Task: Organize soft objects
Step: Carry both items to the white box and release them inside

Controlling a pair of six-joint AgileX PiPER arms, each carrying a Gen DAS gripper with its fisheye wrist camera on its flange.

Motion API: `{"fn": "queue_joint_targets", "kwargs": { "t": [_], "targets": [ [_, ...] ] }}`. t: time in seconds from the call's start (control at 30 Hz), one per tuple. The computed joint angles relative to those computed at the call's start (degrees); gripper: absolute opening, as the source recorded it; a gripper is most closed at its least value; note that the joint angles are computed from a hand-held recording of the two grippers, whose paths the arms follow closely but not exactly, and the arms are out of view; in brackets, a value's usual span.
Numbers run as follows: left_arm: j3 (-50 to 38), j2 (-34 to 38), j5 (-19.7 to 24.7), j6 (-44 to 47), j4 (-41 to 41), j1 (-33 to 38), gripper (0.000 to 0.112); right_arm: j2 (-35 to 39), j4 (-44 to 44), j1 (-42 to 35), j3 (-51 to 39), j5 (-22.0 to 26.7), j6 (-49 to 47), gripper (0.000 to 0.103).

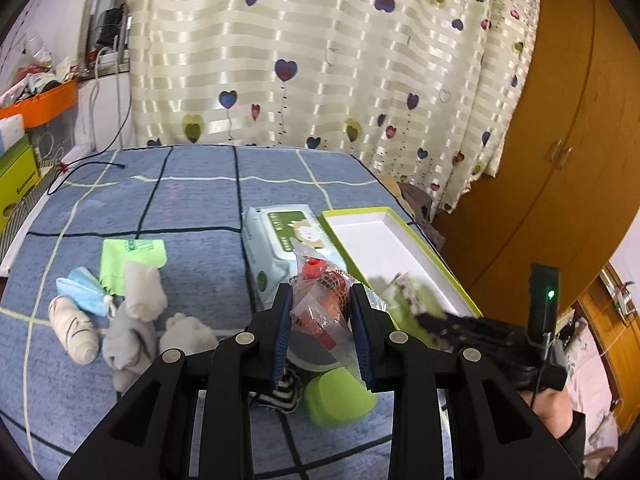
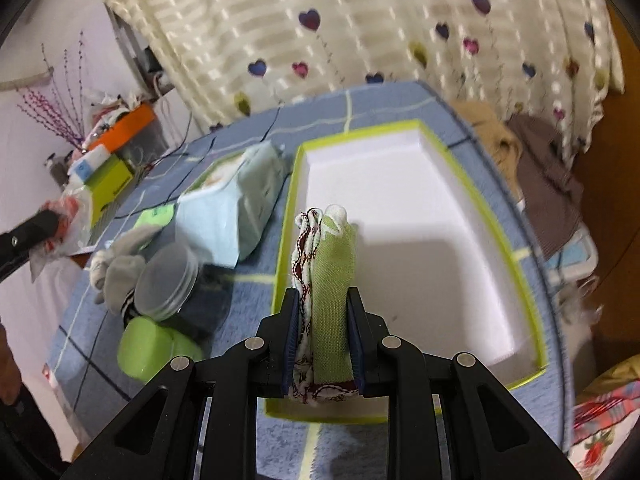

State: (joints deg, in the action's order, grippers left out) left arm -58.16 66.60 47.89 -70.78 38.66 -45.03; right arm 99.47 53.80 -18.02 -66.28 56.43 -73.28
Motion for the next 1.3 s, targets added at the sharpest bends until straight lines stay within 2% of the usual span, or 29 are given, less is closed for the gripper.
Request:
{"fn": "queue_joint_targets", "kwargs": {
  "t": [0.07,0.47,0.67,0.87,0.93,0.97,1.0,1.03,1.07,1.3],
  "targets": [
    [-0.9,1.2,-0.3,0.4,-0.2,-0.2,0.030,0.2,0.4,-0.5,1.0,2.4,-1.2,0.021],
    [-6.2,9.9,-4.5,5.6,-5.0,-0.8,0.030,-4.9,0.4,-4.5,7.0,9.3,-5.2,0.021],
    [-10.6,14.8,-5.3,8.6,-7.0,-0.3,0.030,-0.6,1.6,-6.2,0.4,7.5,-2.9,0.021],
    [-14.8,19.8,-5.4,10.8,-8.9,1.2,0.030,6.7,1.8,-5.2,-9.8,9.0,2.4,0.022],
    [-16.7,22.0,-5.2,11.5,-9.6,1.9,0.030,8.5,1.3,-4.0,-12.8,8.0,3.4,0.024],
    [-17.4,22.9,-5.1,12.0,-10.1,2.3,0.030,9.2,0.8,-3.5,-13.9,7.7,4.1,0.026],
    [-18.4,24.0,-5.0,12.9,-10.9,2.7,0.030,9.8,0.2,-2.9,-15.2,7.2,5.1,0.037],
    [-19.1,24.8,-4.9,13.5,-11.5,3.0,0.030,10.0,0.1,-2.7,-15.7,6.3,5.5,0.055],
    [-19.8,25.8,-4.9,14.4,-12.3,3.3,0.030,9.9,0.3,-2.7,-15.6,5.5,5.3,0.067],
    [-23.1,30.5,-5.9,20.0,-17.4,5.4,0.032,8.1,2.0,-4.4,-13.6,4.6,1.5,0.068]
  ]
}}
